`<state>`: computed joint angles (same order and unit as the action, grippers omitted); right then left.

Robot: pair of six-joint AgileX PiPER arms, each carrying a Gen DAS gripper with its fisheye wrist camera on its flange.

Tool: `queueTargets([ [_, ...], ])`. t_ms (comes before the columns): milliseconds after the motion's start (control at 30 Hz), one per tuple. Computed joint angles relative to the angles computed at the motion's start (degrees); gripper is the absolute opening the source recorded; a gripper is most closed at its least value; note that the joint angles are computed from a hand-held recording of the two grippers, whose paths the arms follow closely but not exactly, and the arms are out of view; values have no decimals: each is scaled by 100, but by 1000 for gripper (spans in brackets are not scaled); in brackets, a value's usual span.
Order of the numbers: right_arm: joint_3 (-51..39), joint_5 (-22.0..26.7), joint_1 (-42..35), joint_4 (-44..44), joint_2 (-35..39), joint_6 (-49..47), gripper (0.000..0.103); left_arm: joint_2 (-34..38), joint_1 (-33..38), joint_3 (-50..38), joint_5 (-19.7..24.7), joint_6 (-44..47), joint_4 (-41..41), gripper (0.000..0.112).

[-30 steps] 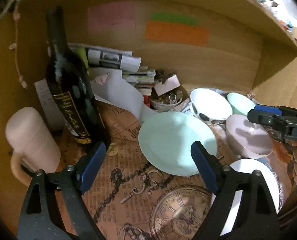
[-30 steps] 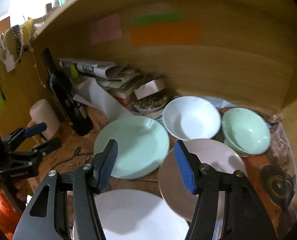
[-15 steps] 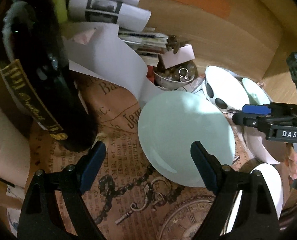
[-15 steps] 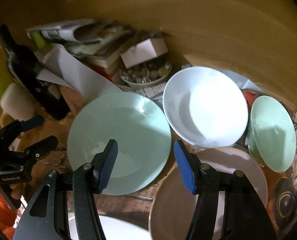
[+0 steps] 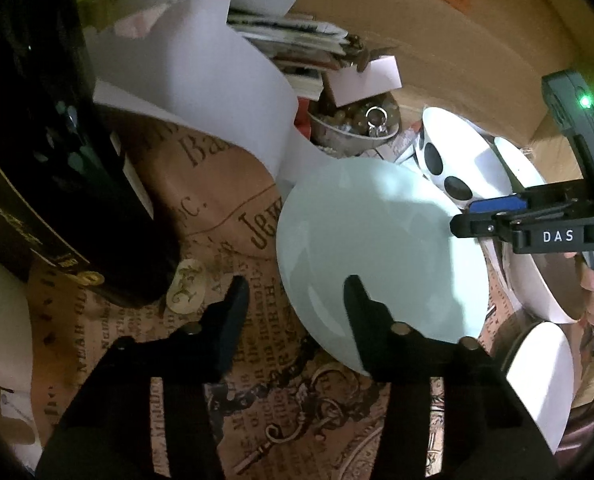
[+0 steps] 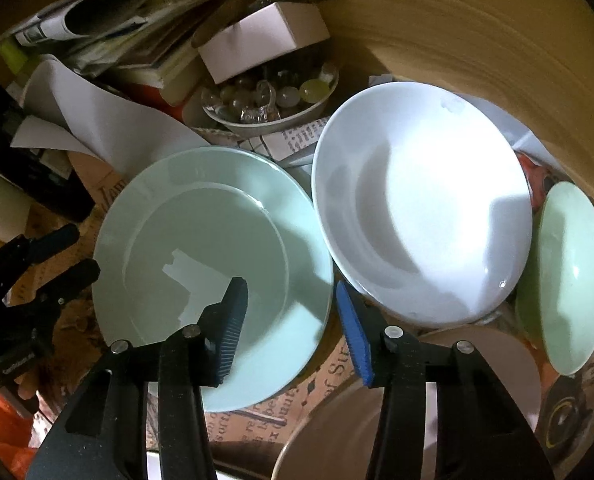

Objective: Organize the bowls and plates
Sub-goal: 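Reach both grippers to the mint green plate rim and close on it, then lift the mint green plate off the table with both grippers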

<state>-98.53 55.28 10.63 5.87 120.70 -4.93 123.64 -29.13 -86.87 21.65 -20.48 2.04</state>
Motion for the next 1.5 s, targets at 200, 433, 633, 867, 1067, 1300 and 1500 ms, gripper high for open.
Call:
queueTargets([
  [200, -576, 459, 140, -359, 404, 288, 45, 75, 114, -12, 42, 713, -782, 31],
  [433, -586, 464, 396, -818, 517, 597, 43, 93, 137, 17, 43, 1096, -1146, 22],
  [633, -123, 184, 577, -937, 252, 711, 33, 62, 75, 40, 113, 338, -388, 18],
  [867, 512, -111, 680, -768, -158, 457, 27, -75, 263, 337, 57, 1020, -1132, 18],
  [1067, 334, 49, 798, -950, 12, 510, 30, -79, 153, 339, 62, 740, -781, 19],
  [1300, -143, -44, 890, -1051, 469, 608, 28, -87, 66, 335, 148, 593, -603, 21],
  [1500, 1010, -926, 905, -647, -250, 615, 24, -305, 10, 663, -42, -123, -43, 21],
])
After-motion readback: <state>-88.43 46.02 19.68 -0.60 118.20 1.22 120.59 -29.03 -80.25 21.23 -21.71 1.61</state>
